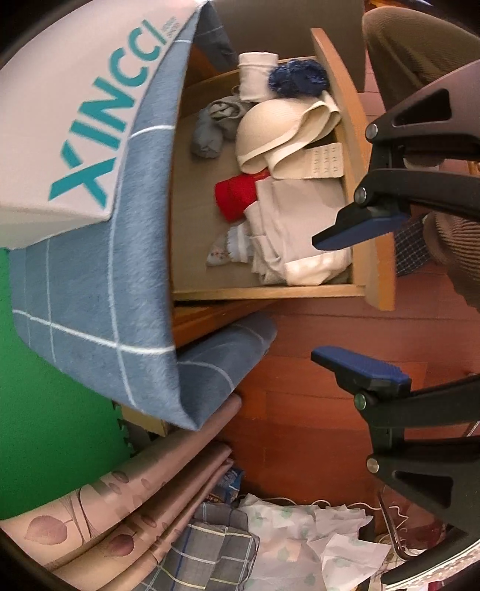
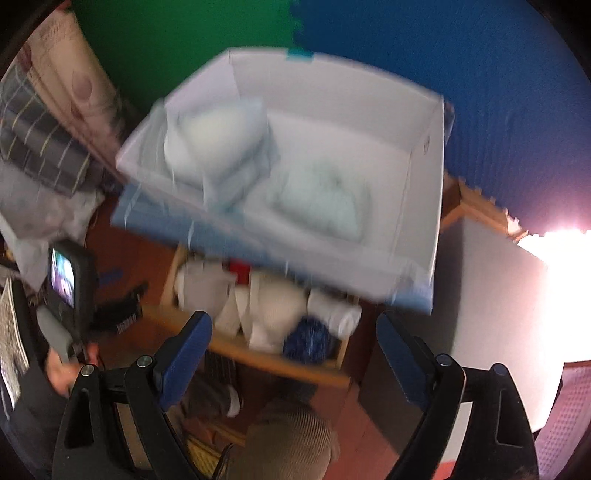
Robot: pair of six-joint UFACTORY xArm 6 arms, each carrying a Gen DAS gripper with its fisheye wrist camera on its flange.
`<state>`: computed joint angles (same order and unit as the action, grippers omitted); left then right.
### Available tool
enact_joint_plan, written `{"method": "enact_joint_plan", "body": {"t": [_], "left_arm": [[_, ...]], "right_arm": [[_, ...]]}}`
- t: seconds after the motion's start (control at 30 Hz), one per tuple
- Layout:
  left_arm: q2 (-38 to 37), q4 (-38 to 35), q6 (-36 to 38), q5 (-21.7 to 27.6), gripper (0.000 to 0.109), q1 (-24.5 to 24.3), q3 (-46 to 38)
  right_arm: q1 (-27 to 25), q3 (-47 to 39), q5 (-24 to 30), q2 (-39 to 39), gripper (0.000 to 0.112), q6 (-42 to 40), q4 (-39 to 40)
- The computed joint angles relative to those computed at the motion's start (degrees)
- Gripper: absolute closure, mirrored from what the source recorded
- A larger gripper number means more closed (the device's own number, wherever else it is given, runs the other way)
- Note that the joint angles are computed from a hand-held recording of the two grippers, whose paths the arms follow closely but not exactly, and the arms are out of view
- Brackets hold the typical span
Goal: Take underwear out of drawer
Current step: 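Move the right tool into the drawer and grasp the dark blue patterned underwear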
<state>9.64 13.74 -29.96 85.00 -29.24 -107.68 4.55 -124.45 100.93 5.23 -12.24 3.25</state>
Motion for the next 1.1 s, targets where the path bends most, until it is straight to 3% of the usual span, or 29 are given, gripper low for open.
{"method": "enact_joint_plan", "body": {"t": [0.17,0.43,0.57,1.1], "left_arm": [[0.59,-0.96,0.33,0.63,0.053,-0.81,0.01],[2.31,-3.61,-0.54,0.21,0.053,0.42,0.89],[3.09,-5.04,-0.87,-0.63,0.053,1.44,1.84],[9.53,-7.67,3.32,-1.86,0.053,2.71,-1.33]], "right_arm": [[-1.33,19.59,-3.51,-9.23,0.034,0.2,0.29],[-2.59,35.79,-8.45,-11.16,0.052,2.75,-0.53],[-2.86,38.91,-11.29,-8.7,0.057,3.47,-0.15],[-2.81,40.01,-16.21,-0.34,0.055,5.25,-1.35]]}}
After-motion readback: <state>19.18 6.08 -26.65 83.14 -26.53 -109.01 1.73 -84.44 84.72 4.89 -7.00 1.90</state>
